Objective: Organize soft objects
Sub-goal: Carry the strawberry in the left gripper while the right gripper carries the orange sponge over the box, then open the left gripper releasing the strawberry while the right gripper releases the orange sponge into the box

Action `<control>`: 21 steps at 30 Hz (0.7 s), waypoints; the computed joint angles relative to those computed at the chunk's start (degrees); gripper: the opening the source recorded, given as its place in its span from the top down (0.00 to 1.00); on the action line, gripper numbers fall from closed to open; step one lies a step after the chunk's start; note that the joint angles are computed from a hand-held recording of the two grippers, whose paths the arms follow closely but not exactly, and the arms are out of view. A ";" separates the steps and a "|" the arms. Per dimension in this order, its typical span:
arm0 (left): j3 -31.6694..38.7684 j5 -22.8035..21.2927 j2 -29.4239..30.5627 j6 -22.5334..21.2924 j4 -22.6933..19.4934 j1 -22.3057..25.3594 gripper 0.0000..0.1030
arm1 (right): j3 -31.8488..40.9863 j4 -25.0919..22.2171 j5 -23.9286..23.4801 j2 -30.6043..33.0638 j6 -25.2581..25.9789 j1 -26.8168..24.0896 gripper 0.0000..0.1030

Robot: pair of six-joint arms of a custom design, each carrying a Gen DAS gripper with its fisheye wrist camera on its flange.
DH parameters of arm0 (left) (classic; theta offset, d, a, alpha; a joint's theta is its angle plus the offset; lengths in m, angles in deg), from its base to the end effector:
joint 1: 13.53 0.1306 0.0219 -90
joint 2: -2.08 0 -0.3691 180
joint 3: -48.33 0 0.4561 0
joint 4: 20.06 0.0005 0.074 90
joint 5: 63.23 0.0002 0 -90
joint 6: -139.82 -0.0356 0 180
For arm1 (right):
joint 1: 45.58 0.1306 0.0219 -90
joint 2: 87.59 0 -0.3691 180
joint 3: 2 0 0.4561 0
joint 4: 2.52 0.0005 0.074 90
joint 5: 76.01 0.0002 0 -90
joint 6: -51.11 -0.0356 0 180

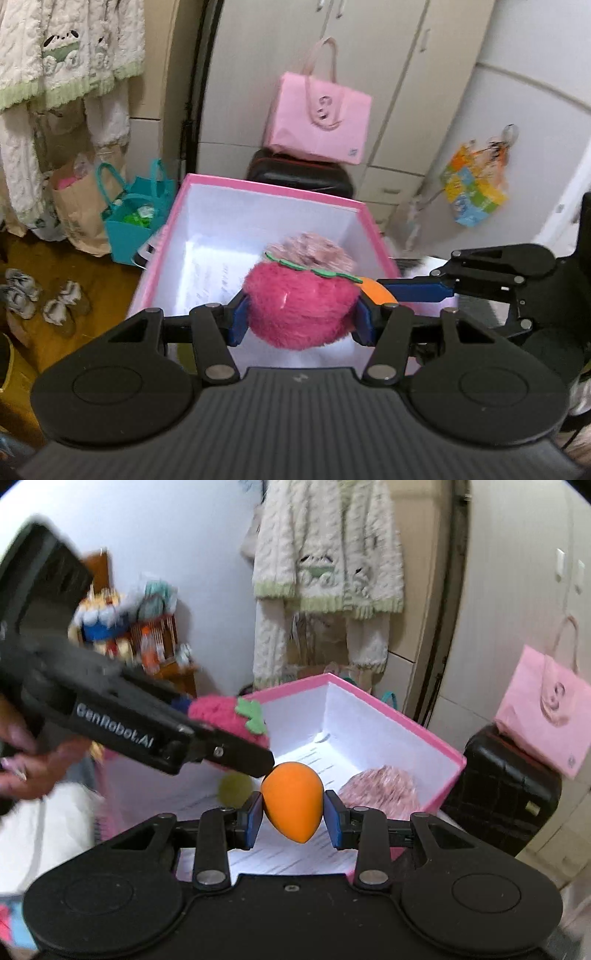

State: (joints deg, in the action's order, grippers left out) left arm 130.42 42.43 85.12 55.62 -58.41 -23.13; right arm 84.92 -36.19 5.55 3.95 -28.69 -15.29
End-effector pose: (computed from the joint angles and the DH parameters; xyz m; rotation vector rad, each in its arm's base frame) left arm 0.5080 -0.0962 0.4207 0.2222 2.2547 -0.4516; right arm 0.4916 0.2926 0.3950 -0.8552 2.0858 0.3541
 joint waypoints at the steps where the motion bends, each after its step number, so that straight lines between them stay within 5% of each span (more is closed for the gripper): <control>1: 1.70 -0.31 1.77 -0.73 -0.92 0.03 0.47 | 2.51 -1.72 -0.36 2.37 2.12 -0.36 0.60; 12: 12.10 -7.39 13.68 -7.49 -3.03 -0.98 0.47 | 19.97 -12.32 -1.38 18.78 11.34 -2.12 0.59; 21: 9.09 -7.49 10.77 -9.04 -0.49 -0.93 0.34 | 15.14 -8.58 0.94 14.40 7.87 -2.36 0.46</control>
State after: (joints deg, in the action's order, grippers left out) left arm 139.51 34.94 95.89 46.57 -58.89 -24.06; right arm 100.06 -44.77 6.48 18.35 -20.82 -17.65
